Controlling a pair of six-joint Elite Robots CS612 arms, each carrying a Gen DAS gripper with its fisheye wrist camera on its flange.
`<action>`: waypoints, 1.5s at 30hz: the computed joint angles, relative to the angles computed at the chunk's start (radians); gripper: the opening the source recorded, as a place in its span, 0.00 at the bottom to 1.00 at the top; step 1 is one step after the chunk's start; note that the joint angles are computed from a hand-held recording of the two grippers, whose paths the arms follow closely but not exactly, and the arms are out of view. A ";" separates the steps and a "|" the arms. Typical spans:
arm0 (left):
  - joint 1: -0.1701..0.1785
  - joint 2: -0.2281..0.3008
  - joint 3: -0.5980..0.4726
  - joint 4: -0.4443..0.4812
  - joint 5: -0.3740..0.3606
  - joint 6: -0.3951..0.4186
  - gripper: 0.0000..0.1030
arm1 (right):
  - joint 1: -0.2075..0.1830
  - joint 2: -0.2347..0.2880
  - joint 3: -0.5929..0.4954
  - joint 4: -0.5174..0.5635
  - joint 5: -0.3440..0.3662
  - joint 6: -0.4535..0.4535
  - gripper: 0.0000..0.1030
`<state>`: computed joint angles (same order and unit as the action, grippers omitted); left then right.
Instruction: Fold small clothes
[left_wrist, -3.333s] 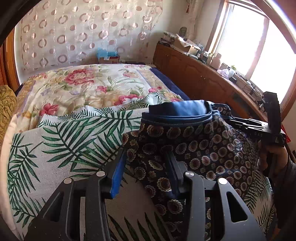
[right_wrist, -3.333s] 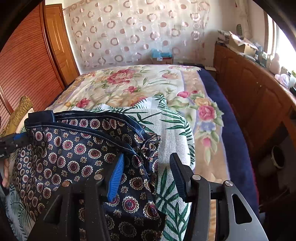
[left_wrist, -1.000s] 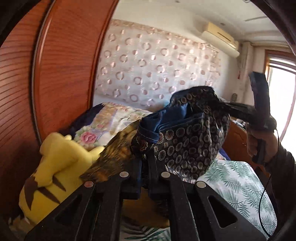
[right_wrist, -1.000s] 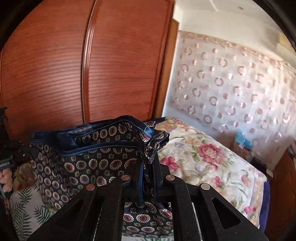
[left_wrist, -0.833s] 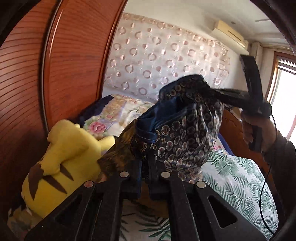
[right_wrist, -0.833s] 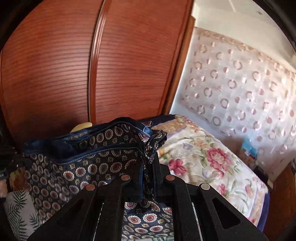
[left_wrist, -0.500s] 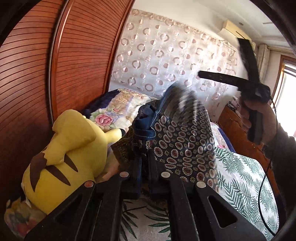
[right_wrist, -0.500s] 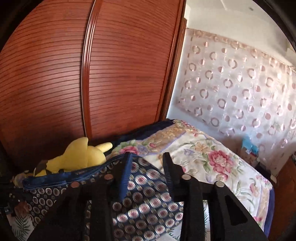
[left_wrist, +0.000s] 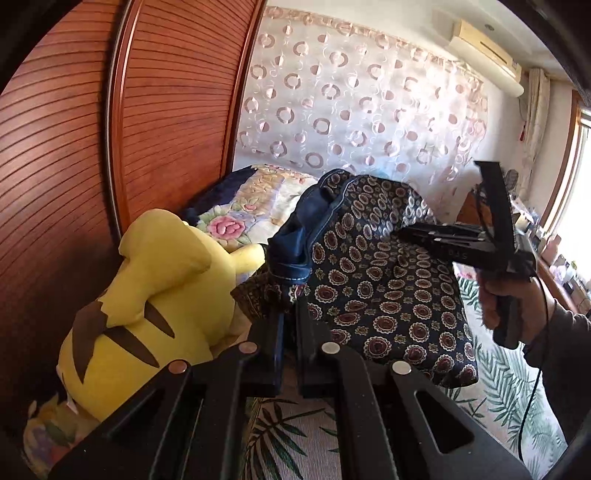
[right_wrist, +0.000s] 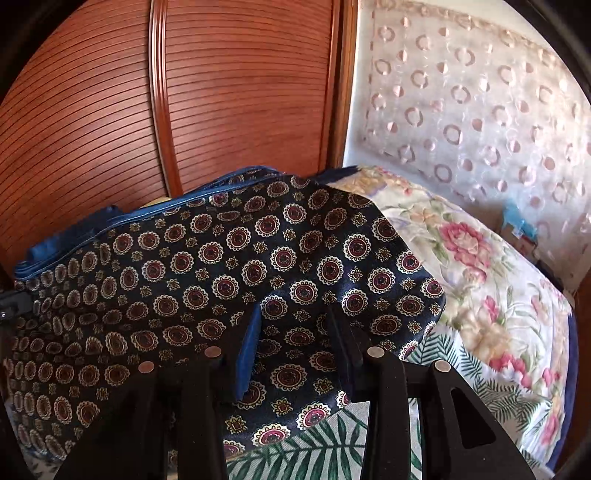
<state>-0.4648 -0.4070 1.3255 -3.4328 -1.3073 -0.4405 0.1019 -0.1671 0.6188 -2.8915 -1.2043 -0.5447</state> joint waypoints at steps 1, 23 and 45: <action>-0.003 -0.006 0.004 0.010 0.006 0.013 0.06 | 0.001 -0.008 0.024 -0.042 -0.009 0.015 0.37; -0.076 -0.088 0.110 -0.129 0.081 0.231 0.88 | -0.110 -0.353 0.805 -0.607 0.123 0.108 0.37; -0.158 -0.115 0.167 -0.161 -0.015 0.211 0.99 | -0.163 -0.460 1.156 -0.975 -0.015 0.347 0.75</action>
